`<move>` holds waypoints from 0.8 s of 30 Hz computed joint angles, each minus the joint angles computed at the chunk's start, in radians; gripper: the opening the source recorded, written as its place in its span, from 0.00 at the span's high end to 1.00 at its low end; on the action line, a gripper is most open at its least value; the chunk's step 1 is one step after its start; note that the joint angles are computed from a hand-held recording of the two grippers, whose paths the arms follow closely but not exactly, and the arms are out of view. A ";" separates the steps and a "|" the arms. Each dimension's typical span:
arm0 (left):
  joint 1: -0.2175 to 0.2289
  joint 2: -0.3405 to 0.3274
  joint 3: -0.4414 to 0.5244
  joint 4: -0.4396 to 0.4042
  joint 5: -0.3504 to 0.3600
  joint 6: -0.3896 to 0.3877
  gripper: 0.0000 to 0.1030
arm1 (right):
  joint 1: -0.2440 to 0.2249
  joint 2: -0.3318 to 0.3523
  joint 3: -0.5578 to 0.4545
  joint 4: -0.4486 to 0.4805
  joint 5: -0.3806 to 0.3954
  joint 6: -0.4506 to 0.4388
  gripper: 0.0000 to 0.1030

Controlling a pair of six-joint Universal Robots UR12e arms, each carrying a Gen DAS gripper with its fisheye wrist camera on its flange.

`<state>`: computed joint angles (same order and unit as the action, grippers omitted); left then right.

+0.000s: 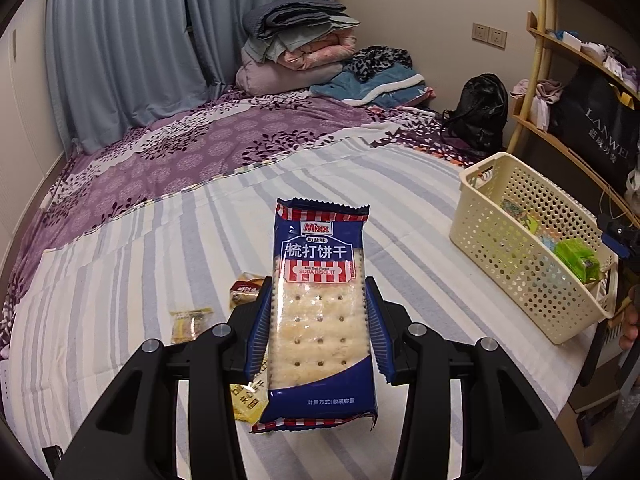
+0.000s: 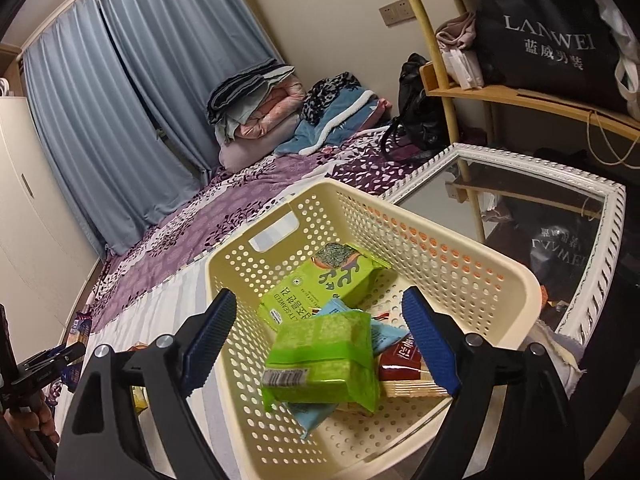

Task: Organize snacks
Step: 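Carry the green pack into the cream basket and open the right tool, then lower the blue cracker pack into the cream basket and open the left tool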

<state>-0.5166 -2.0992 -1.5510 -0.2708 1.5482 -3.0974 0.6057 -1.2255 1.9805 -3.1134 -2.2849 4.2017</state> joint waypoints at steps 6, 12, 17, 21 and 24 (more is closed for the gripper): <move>-0.018 -0.013 0.025 -0.011 -0.015 0.023 0.57 | 0.001 -0.004 0.014 -0.006 -0.008 0.018 0.18; -0.046 -0.034 0.062 -0.030 -0.041 0.061 0.57 | 0.009 -0.012 0.023 0.013 -0.034 0.027 0.17; -0.072 -0.055 0.102 -0.047 -0.069 0.103 0.57 | 0.015 -0.019 0.033 0.026 -0.048 0.029 0.17; -0.092 -0.070 0.133 -0.056 -0.095 0.137 0.57 | 0.023 -0.023 0.040 0.042 -0.068 0.030 0.17; -0.108 -0.084 0.160 -0.064 -0.110 0.159 0.57 | 0.026 -0.026 0.048 0.031 -0.070 0.027 0.17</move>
